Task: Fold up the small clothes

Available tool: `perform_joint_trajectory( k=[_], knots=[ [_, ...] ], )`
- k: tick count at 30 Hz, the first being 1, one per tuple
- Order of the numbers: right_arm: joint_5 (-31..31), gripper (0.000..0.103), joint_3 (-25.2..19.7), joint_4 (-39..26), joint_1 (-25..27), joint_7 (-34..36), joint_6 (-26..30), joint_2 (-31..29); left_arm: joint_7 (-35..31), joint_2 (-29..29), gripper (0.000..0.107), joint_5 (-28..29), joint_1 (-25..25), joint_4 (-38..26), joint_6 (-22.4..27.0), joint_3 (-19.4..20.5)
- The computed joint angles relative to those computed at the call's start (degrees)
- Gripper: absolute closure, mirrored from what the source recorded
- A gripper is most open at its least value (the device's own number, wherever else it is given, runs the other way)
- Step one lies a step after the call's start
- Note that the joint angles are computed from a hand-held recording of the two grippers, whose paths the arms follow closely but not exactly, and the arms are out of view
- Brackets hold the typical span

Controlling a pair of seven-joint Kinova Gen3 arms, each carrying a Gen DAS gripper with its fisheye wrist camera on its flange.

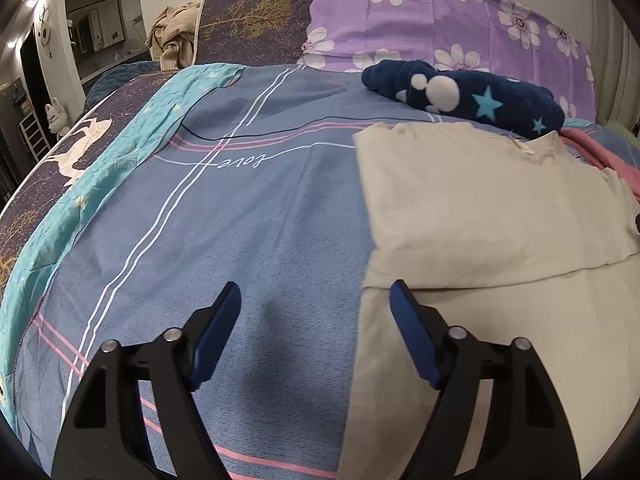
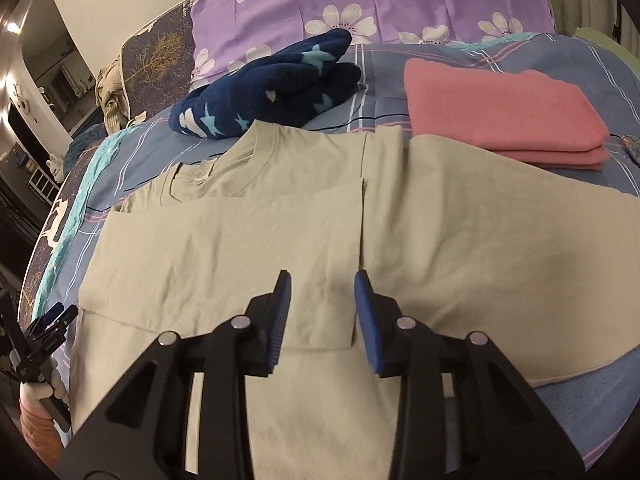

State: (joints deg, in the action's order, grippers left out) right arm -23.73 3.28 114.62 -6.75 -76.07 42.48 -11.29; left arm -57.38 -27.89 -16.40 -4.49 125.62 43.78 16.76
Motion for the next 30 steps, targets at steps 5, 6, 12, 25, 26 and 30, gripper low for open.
perform_joint_trajectory(
  k=[5,6,12,25,26,30],
  knots=[
    [0.14,0.069,-0.64,0.28,-0.89,1.29,0.73,0.25,-10.39,1.68,0.065,10.04,-5.17,-3.38,-1.07,0.66],
    [0.45,0.069,-0.66,0.39,-0.74,1.15,0.95,0.31,-12.72,2.58,0.065,12.26,-7.78,-4.07,-1.59,1.80],
    [-7.20,0.065,1.83,7.21,-1.91,7.98,-6.03,0.16,-25.45,13.63,0.040,26.03,-19.11,-8.98,-6.20,2.55],
    [-6.93,0.047,2.25,10.29,-5.72,9.67,-11.75,-1.32,-28.82,11.17,0.107,33.09,-45.51,-9.80,-14.24,23.71],
    [-7.67,0.046,2.80,10.36,-5.98,10.58,-11.64,-1.27,-29.56,10.89,0.107,31.75,-47.07,-8.97,-14.29,24.99],
    [-7.74,0.044,2.19,10.36,-5.60,10.90,-11.82,-1.20,-29.81,14.54,0.107,35.61,-43.38,-9.78,-10.73,19.81]
  ],
)
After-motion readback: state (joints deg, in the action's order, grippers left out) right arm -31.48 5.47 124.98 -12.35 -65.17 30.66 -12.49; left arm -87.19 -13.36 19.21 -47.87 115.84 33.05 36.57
